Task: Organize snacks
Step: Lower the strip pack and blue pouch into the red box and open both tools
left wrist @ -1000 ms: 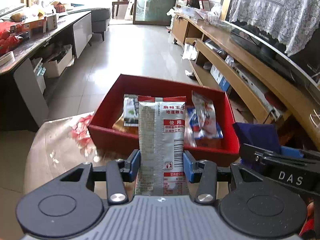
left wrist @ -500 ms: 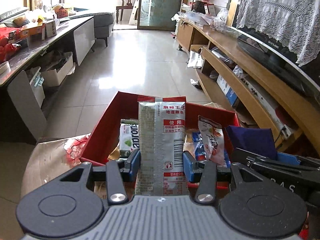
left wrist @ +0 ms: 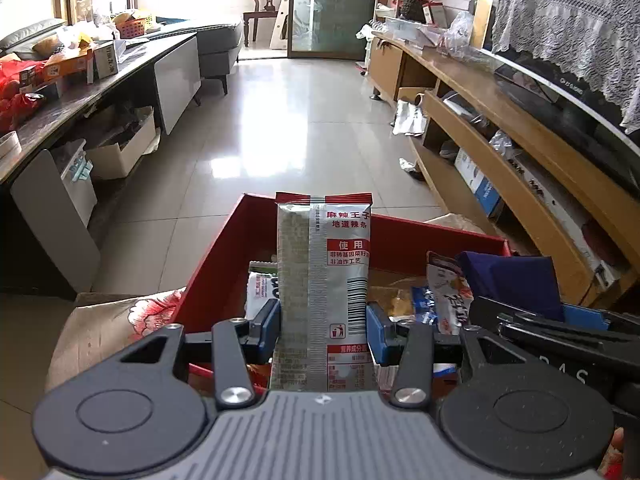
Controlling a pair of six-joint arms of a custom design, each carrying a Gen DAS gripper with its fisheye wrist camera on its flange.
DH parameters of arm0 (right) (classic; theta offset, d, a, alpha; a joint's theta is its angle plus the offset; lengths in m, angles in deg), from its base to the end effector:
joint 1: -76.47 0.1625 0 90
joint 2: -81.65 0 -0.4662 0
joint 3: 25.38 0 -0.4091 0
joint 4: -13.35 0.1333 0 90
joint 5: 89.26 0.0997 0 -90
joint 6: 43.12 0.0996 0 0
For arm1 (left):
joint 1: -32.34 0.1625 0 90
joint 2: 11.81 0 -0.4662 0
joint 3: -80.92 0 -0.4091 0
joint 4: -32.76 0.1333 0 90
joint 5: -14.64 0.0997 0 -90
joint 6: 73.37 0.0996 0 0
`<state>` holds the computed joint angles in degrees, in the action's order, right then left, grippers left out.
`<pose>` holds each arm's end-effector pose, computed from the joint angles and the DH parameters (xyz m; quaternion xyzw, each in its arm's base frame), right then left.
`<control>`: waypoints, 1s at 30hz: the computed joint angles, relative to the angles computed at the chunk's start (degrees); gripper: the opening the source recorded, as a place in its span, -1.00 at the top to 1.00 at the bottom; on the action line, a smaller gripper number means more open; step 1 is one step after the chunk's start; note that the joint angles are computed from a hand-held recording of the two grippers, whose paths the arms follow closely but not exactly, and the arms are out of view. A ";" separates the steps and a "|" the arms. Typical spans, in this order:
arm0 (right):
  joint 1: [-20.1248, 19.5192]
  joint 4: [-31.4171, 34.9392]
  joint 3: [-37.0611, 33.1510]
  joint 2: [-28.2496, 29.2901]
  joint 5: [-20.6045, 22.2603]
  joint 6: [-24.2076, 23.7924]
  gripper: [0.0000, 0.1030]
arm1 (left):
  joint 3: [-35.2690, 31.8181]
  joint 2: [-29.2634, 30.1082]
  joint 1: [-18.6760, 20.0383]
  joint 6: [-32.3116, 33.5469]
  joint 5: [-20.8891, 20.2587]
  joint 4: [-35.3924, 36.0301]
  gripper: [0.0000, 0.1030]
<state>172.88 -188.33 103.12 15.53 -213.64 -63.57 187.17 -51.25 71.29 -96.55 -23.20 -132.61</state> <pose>0.1330 -0.4940 0.2483 0.0818 -0.8732 0.3626 0.3153 -0.3558 -0.5601 0.0370 0.1839 0.8772 -0.3180 0.3091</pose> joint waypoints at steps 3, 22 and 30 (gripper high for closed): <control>-0.29 0.03 -0.60 0.73 0.00 -0.20 -0.44 | -0.68 0.54 0.51 0.01 0.16 0.59 0.13; -1.17 -1.50 -2.17 3.24 -0.84 -1.91 -0.44 | -3.38 3.05 1.79 -0.01 1.48 1.99 0.14; -1.36 -1.70 -3.11 4.95 -1.94 -2.69 -0.48 | -4.15 3.89 2.32 -0.46 2.83 3.86 0.11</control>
<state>171.51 -190.03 100.00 20.48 -215.58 -66.26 183.01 -47.36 73.61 -97.01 -20.37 -128.75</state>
